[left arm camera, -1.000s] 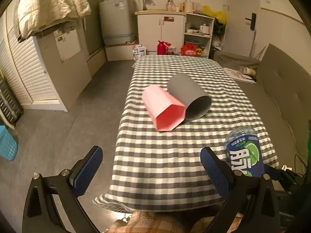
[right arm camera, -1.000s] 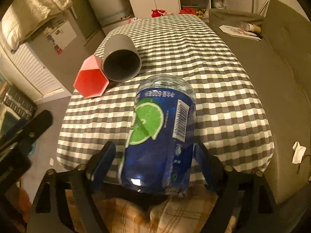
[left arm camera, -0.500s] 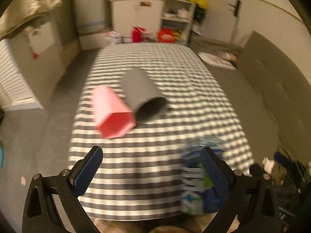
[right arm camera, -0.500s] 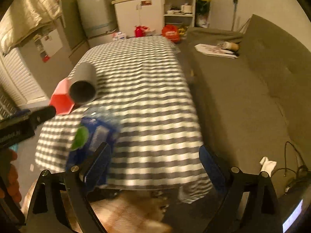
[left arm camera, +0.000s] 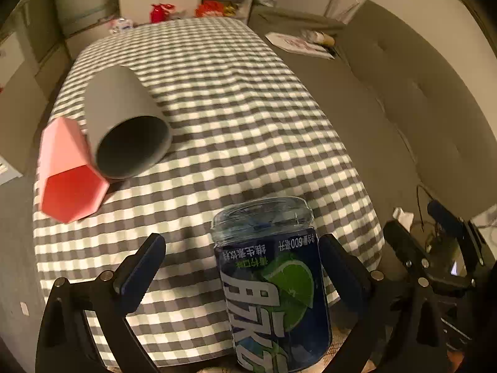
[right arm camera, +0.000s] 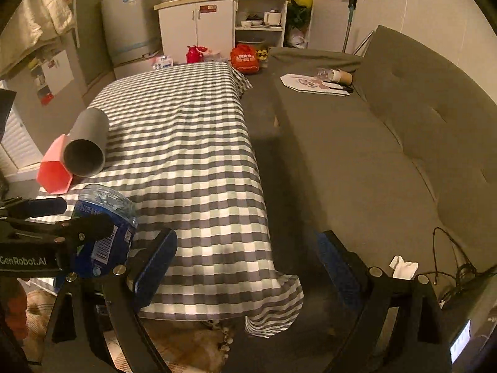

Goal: Flip cup upside down
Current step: 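Lift the bottle with the right gripper and pass it to the left gripper, then rotate the bottle with the left gripper so its cap points down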

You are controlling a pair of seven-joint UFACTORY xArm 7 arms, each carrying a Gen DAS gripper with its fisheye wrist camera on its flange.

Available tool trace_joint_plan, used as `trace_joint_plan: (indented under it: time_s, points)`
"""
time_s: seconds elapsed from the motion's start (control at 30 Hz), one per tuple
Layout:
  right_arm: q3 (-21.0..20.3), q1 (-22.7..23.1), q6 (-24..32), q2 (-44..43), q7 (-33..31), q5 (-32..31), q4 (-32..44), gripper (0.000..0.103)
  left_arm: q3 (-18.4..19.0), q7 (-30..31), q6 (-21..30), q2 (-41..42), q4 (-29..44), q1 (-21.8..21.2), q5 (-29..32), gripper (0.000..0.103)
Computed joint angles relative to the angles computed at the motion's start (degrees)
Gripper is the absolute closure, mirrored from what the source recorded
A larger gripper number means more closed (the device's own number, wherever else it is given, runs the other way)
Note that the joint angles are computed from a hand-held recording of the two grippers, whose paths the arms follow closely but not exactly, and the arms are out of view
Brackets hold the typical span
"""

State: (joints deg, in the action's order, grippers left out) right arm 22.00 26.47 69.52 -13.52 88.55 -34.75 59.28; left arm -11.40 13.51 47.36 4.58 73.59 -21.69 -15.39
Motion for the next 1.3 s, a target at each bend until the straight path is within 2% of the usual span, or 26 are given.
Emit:
trace_joint_plan:
  time_s: [0.13,0.17,0.2,0.23,0.3,0.43,0.53,0.63,0.7,0.83,0.87,0.97,1.03,1.13,1.2,1.3]
  points:
    - [0.3,0.29,1.54,1.57,-0.97,-1.37,1.54,0.011,0.0,2.47,7.59,2.82,3.43,0.85,-2.93,0.019]
    - [0.15,0.43,1.18,1.79,-1.31,-1.84,1.69,0.011,-0.05,3.41,8.27,2.92,3.42,1.12,-4.07,0.022]
    - [0.03,0.57,1.01,2.06,-1.47,-2.02,1.9,0.011,-0.07,4.31,8.67,2.75,3.33,1.4,-5.19,0.03]
    - [-0.12,0.68,0.8,2.39,-1.56,-2.12,2.12,0.011,-0.03,4.92,8.88,2.4,3.16,1.59,-5.93,0.031]
    - [-0.34,0.99,0.52,3.25,-1.77,-2.33,2.8,0.011,0.17,4.25,6.7,1.04,2.04,1.15,-3.42,0.032]
    - [-0.62,1.93,0.51,5.1,-2.07,-3.1,4.51,0.011,0.72,5.26,3.79,-0.44,1.29,1.69,-4.06,0.034]
    - [-0.98,2.64,0.47,5.72,-1.89,-3.62,5.17,0.011,1.14,3.93,1.98,0.02,2.22,1.85,-1.5,0.034]
    - [-1.29,3.16,0.37,6.15,-1.87,-4.19,5.6,0.011,1.31,3.97,1.18,0.97,3.34,2.36,-1.73,0.034]
    - [-1.56,3.38,0.08,6.38,-1.75,-4.2,5.46,0.011,1.15,3.73,-1.86,1.4,3.39,2.44,-2.31,0.034]
    - [-2.12,3.5,-0.77,6.65,-1.55,-3.66,4.91,0.011,0.48,8.08,-10.58,-0.63,-0.61,3.11,-9.48,0.034]
    - [-2.21,3.51,-0.9,6.84,-1.49,-3.56,4.79,0.011,0.15,10.55,-14.87,-1.46,-2.78,3.0,-12.16,0.034]
    - [-2.43,3.54,-1.37,6.98,-1.21,-3.46,4.36,0.011,-0.21,19.68,-22.87,-3.56,-7.63,2.6,-20.91,0.034]
    - [-2.49,3.59,-1.32,7.18,-1.07,-3.5,4.39,0.011,0.11,23.66,-24.35,-3.89,-9.21,2.24,-25.57,0.034]
    - [-2.65,3.6,-1.48,7.11,-1.05,-3.47,4.22,0.011,0.67,22.41,-24.65,-2.98,-10.05,2.1,-23.89,0.034]
    - [-2.64,3.63,-1.47,7.18,-1.11,-3.6,4.38,0.011,0.58,25.82,-25.72,-3.52,-11.3,2.27,-27.16,0.034]
    - [-2.48,3.84,-1.02,7.41,-1.17,-3.91,4.92,0.011,0.82,27.93,-26.16,-4.55,-12.51,2.05,-27.97,0.034]
